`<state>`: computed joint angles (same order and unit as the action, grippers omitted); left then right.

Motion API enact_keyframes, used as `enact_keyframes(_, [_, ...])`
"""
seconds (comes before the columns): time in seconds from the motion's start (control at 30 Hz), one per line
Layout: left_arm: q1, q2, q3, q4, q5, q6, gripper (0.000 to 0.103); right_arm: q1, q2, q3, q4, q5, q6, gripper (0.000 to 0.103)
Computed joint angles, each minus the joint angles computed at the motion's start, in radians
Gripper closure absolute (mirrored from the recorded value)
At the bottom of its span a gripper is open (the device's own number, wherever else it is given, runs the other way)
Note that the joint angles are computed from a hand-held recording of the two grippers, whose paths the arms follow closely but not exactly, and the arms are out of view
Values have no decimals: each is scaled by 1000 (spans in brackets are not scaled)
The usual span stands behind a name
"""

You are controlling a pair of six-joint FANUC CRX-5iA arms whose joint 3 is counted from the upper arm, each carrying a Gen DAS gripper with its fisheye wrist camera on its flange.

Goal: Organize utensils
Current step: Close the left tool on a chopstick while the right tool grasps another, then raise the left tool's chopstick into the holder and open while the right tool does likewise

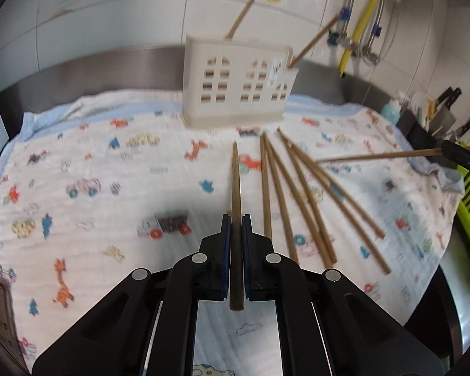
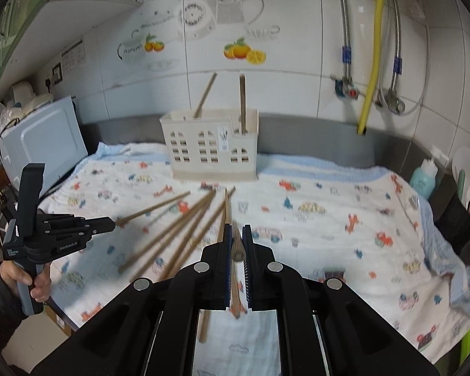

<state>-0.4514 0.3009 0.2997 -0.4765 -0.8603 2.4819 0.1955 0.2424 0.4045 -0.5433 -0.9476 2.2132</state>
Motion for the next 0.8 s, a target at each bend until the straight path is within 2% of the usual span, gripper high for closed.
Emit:
enact_keyframes(0.3, [17, -31, 15, -10, 37, -17, 98, 11, 43, 123, -14, -51, -4, 96])
enact_keyframes(0.43, [17, -24, 56, -23, 21, -48, 98, 16, 76, 207, -19, -83, -9, 97])
enact_keyframes(0.6, [36, -11, 112, -6, 7, -103, 98, 27, 147, 367, -14, -153, -32, 97])
enact_keyframes(0.8, [51, 1, 178, -5, -20, -160, 98, 46, 284, 661, -1, -275, -87, 96])
